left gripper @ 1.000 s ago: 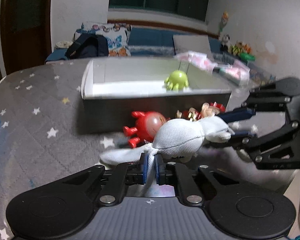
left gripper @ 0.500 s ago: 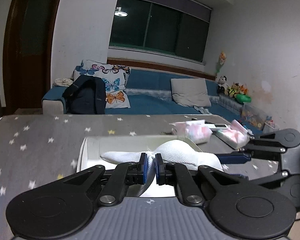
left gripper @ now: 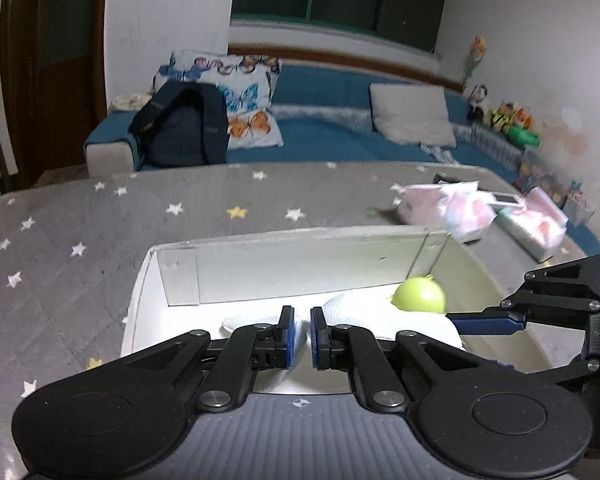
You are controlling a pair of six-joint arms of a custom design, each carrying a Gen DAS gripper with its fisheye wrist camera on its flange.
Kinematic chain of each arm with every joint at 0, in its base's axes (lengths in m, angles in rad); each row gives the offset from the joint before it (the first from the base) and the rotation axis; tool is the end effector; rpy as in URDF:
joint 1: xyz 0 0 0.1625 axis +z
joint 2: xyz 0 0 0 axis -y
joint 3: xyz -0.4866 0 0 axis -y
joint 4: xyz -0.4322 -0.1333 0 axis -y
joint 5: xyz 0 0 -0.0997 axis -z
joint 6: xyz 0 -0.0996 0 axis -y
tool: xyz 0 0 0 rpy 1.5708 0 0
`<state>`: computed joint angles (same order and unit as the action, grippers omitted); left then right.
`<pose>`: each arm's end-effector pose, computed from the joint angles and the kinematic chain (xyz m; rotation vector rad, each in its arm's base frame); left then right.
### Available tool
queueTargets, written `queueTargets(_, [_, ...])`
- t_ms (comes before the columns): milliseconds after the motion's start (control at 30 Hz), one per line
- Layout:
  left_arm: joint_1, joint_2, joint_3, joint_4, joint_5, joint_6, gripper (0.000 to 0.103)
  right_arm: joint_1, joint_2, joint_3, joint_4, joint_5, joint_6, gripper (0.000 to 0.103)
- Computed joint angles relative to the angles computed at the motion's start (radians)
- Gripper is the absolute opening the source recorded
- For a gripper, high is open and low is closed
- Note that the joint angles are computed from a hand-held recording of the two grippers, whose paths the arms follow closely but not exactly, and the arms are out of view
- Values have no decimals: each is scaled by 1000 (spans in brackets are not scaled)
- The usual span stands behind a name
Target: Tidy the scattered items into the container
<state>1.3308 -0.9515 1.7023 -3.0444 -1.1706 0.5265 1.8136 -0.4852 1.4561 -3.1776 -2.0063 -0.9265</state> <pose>-0.0073 -0.7538 0.2610 0.7624 2.4070 -0.8690 0.2829 -0.7626 0.0193 1.2119 -2.1566 0.5820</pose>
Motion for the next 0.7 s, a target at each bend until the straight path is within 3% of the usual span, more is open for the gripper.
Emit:
queueTargets(200, [-2,31,-29,12,39,7,9,-2,30,-42,43,-21,15,28])
queueTargets(700, [1,43,-35,3,52,9,10,2,64,-92,64,-53,25,30])
